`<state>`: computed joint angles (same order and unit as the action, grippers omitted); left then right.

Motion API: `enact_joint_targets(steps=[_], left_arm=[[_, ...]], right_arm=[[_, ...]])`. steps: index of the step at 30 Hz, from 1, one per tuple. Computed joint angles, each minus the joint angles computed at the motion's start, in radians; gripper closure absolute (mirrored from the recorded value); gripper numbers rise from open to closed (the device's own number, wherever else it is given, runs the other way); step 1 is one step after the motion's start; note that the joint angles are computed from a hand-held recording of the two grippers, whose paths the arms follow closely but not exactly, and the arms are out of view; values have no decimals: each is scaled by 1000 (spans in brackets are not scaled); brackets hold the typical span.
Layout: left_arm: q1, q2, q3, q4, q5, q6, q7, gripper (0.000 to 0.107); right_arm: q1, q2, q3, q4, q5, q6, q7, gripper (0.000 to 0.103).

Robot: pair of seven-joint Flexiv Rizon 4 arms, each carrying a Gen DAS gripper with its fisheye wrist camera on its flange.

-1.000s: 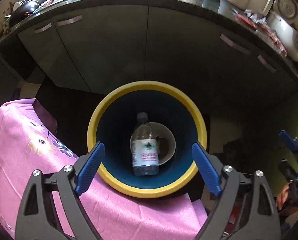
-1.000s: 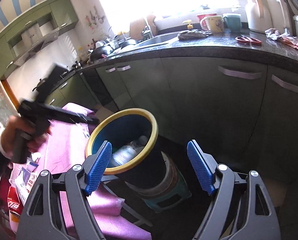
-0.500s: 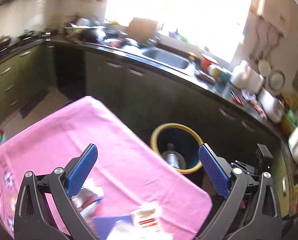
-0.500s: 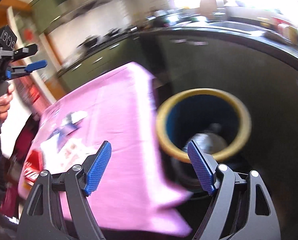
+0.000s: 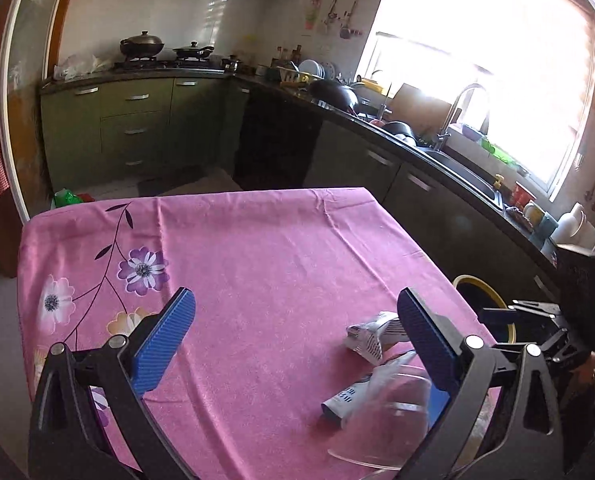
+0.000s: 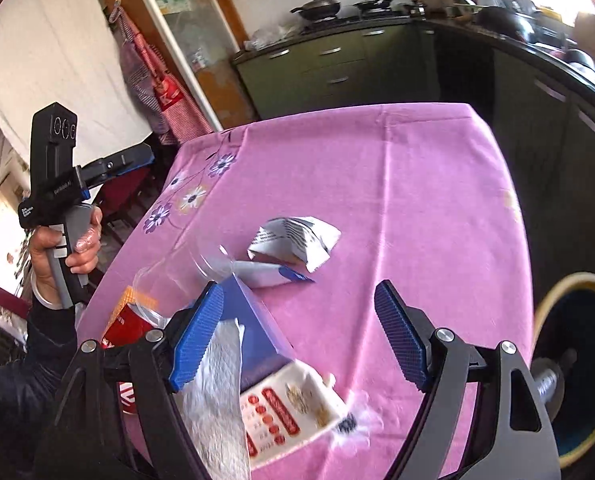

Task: Collect trash
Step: 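Move the right gripper to the silver snack wrapper and grasp it, then carry the silver wrapper over the trash bin and open the right gripper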

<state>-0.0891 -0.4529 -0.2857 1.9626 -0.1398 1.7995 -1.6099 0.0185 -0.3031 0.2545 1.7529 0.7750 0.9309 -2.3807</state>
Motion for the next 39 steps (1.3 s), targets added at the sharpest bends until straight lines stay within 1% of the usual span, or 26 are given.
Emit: enact_joint_targets(steps=[1,3,5,6,7,9,10,12,14,16,17,20,22,23,24,25,27,34,38,39], left_arm=[[12,-13,-11,1,10,18,3,11],[7,-28,-3,3,17,40,-2,11],[13,-47,-11,-6,22,33,-6,11],[19,-54,-19,-11,25,26,-6,11],[24,-57,-26,-14,26,12,-4,11],[26,-57,-28,-11,29,13,-1,11],[33,-56,-34,-7,33,17,0,11],[70,-57,-75,4,48,31,-3,11],[143,-66,-154,17,77,48,-13,11],[192,-76,-206,25,105,55,-26,11],[197,-78,-211,24,112,54,-30,11],[186,-80,-199,18,123,45,-32,11],[196,-85,-213,16,132,39,-29,11],[198,-87,-217,16,134,38,-28,11],[197,-87,-215,16,135,39,-27,11],[195,-88,-213,15,135,40,-27,11],[199,-89,-218,17,136,41,-28,11],[227,-93,-241,27,148,48,-40,11],[251,-97,-272,28,156,34,-40,11],[237,-91,-257,26,145,23,-42,11]], right_arm=[[13,-29,-3,-33,-25,-15,-1,25],[41,-89,-7,-102,-96,-45,7,25],[59,-155,-12,-182,-173,-101,42,25],[64,-189,-9,-226,-206,-147,60,25],[66,-211,-2,-250,-227,-168,64,25],[92,-248,-2,-282,-291,-176,84,25],[96,-260,1,-289,-318,-184,84,25],[98,-267,8,-274,-347,-170,82,25],[99,-288,14,-284,-367,-170,94,27],[98,-301,21,-290,-381,-174,104,29],[102,-312,23,-299,-390,-178,111,32],[108,-330,28,-312,-412,-188,127,34],[103,-336,37,-316,-413,-197,130,37],[99,-334,41,-313,-409,-192,126,42],[90,-336,49,-322,-399,-206,124,50],[81,-340,58,-331,-385,-218,122,54],[85,-338,56,-325,-376,-194,123,54],[41,-324,82,-330,-292,-198,101,55],[17,-296,82,-319,-245,-186,90,55],[4,-285,84,-316,-227,-189,85,55]])
